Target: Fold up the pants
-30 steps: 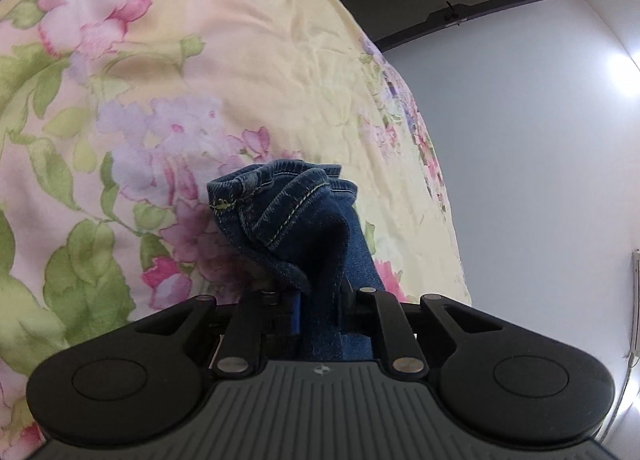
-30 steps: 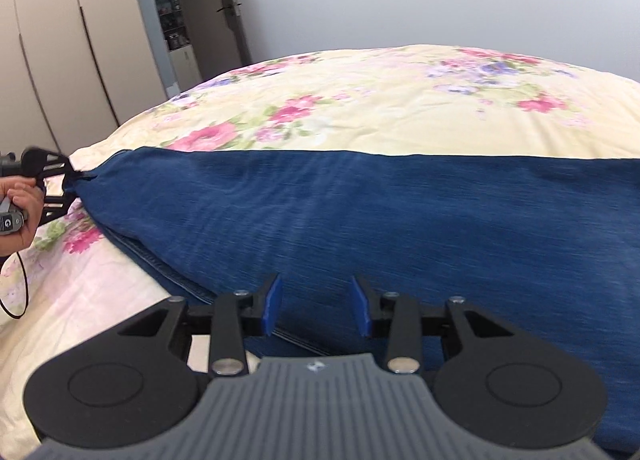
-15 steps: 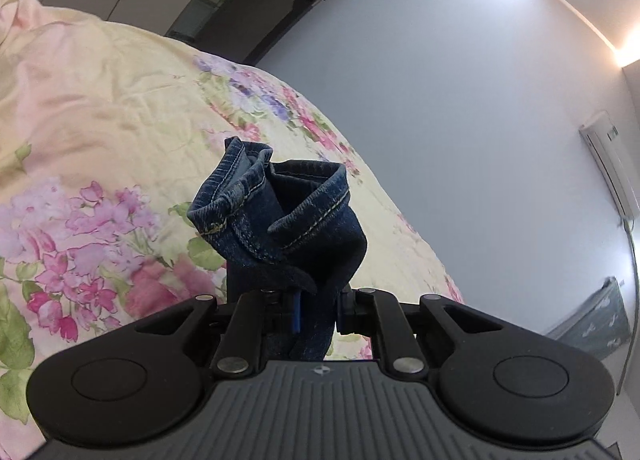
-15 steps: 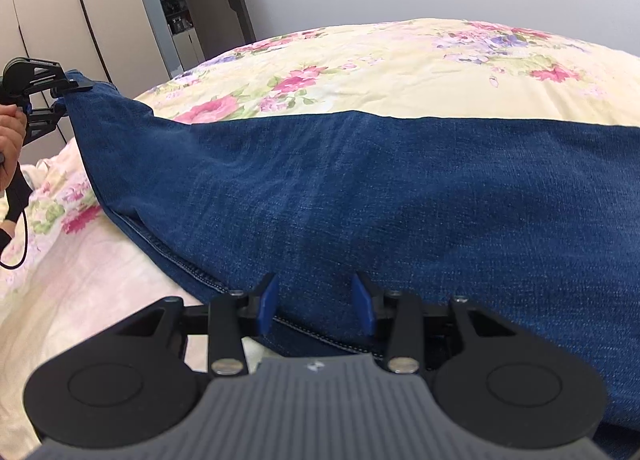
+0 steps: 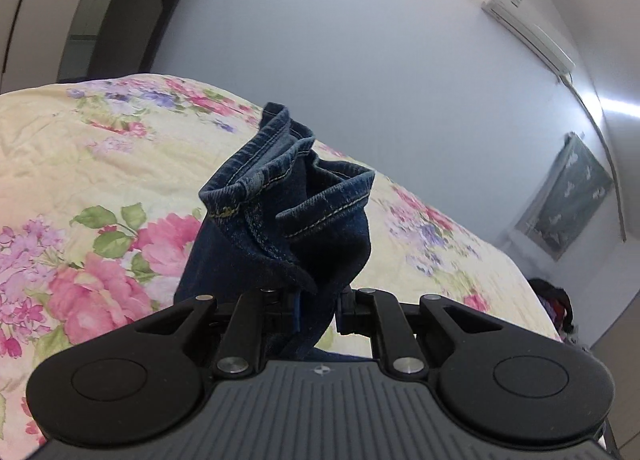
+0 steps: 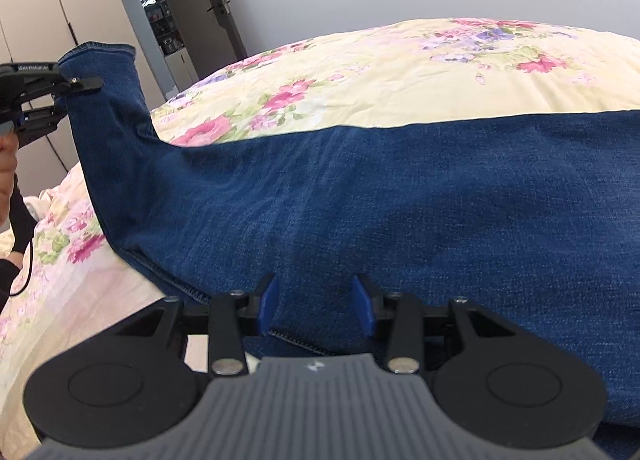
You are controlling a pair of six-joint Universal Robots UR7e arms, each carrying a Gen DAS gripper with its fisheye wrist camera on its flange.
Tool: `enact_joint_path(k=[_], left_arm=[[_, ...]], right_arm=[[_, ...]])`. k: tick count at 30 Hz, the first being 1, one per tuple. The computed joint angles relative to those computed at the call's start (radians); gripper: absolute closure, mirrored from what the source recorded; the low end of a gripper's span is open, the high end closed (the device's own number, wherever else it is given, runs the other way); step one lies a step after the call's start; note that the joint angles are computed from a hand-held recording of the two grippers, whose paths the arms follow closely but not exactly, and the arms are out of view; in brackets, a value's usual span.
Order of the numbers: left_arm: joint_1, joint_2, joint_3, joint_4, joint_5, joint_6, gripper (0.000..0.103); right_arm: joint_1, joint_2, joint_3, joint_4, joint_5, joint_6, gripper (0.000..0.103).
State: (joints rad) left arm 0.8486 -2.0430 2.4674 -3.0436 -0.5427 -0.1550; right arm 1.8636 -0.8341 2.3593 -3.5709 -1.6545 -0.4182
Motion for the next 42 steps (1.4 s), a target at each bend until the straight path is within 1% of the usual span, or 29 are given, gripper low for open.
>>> enact_joint_path(k=[2, 4, 8, 9, 11, 16, 18, 21, 23, 24, 25, 26, 28, 29, 30, 31, 32, 34, 35, 37, 39, 41, 42], left_arm=[[-0.01, 0.028, 0.008, 0.016, -0.002, 0.016, 0.087], [-0.031, 0.063, 0.023, 0.027, 0.021, 0.048, 0.087], [-0.076, 0.161, 0.054, 0.07, 0.098, 0.107, 0.087], [-0.079, 0.187, 0.061, 0.078, 0.106, 0.114, 0.087], [-0.102, 0.223, 0.081, 0.137, 0.122, 0.077, 0.087], [-0.161, 0.319, 0.172, 0.157, 0.154, 0.117, 0.087], [-0.197, 0.348, 0.219, 0.162, 0.199, 0.125, 0.087], [-0.25, 0.364, 0.284, 0.159, 0.25, 0.172, 0.087], [-0.274, 0.375, 0.314, 0.179, 0.274, 0.203, 0.083], [-0.279, 0.373, 0.32, 0.218, 0.271, 0.206, 0.076], [-0.277, 0.382, 0.32, 0.244, 0.269, 0.21, 0.074], [-0.271, 0.402, 0.319, 0.257, 0.271, 0.21, 0.073], [-0.261, 0.413, 0.308, 0.315, 0.27, 0.171, 0.073], [-0.256, 0.401, 0.294, 0.367, 0.262, 0.134, 0.073], [-0.256, 0.373, 0.278, 0.439, 0.249, 0.086, 0.073], [-0.255, 0.338, 0.262, 0.497, 0.228, 0.055, 0.069], [-0.258, 0.301, 0.25, 0.537, 0.2, 0.042, 0.065], [-0.269, 0.224, 0.235, 0.607, 0.139, 0.041, 0.045], [-0.275, 0.187, 0.227, 0.658, 0.107, 0.033, 0.044], [-0.287, 0.111, 0.207, 0.777, 0.039, 0.006, 0.037], [-0.309, 0.032, 0.195, 0.875, -0.014, -0.017, 0.037], [-0.348, -0.067, 0.189, 0.998, -0.01, -0.096, 0.037], [-0.362, -0.115, 0.179, 1.067, 0.004, -0.152, 0.037]], right_arm=[[-0.004, -0.002, 0.001, -0.02, 0.003, 0.01, 0.065], [-0.007, -0.005, 0.003, -0.029, 0.006, 0.017, 0.065], [-0.011, -0.006, 0.001, -0.036, 0.001, 0.028, 0.065], [-0.014, -0.005, 0.002, -0.038, 0.0, 0.031, 0.065], [-0.015, -0.006, 0.002, -0.037, -0.001, 0.033, 0.065], [-0.017, -0.005, 0.004, -0.045, -0.003, 0.037, 0.065], [-0.02, -0.003, 0.003, -0.048, -0.002, 0.045, 0.065], [-0.021, -0.002, 0.002, -0.044, -0.003, 0.048, 0.065], [-0.022, -0.001, 0.0, -0.043, -0.002, 0.047, 0.065], [-0.023, -0.002, 0.0, -0.039, -0.001, 0.046, 0.065], [-0.024, -0.002, -0.002, -0.037, 0.0, 0.049, 0.065], [-0.027, -0.002, -0.003, -0.034, 0.005, 0.054, 0.065], [-0.036, -0.013, -0.005, -0.015, 0.021, 0.082, 0.065], [-0.048, -0.03, -0.005, -0.004, 0.04, 0.132, 0.064], [-0.046, -0.029, -0.005, -0.004, 0.037, 0.14, 0.064], [-0.054, -0.043, -0.005, 0.006, 0.057, 0.175, 0.06], [-0.062, -0.056, -0.005, 0.014, 0.078, 0.209, 0.054], [-0.082, -0.084, -0.009, 0.054, 0.138, 0.278, 0.045], [-0.098, -0.098, -0.019, 0.109, 0.194, 0.332, 0.044], [-0.106, -0.104, -0.031, 0.151, 0.231, 0.373, 0.044], [-0.108, -0.095, -0.057, 0.214, 0.267, 0.431, 0.043], [-0.089, -0.066, -0.107, 0.303, 0.299, 0.501, 0.043], [-0.089, -0.068, -0.108, 0.308, 0.298, 0.501, 0.043]])
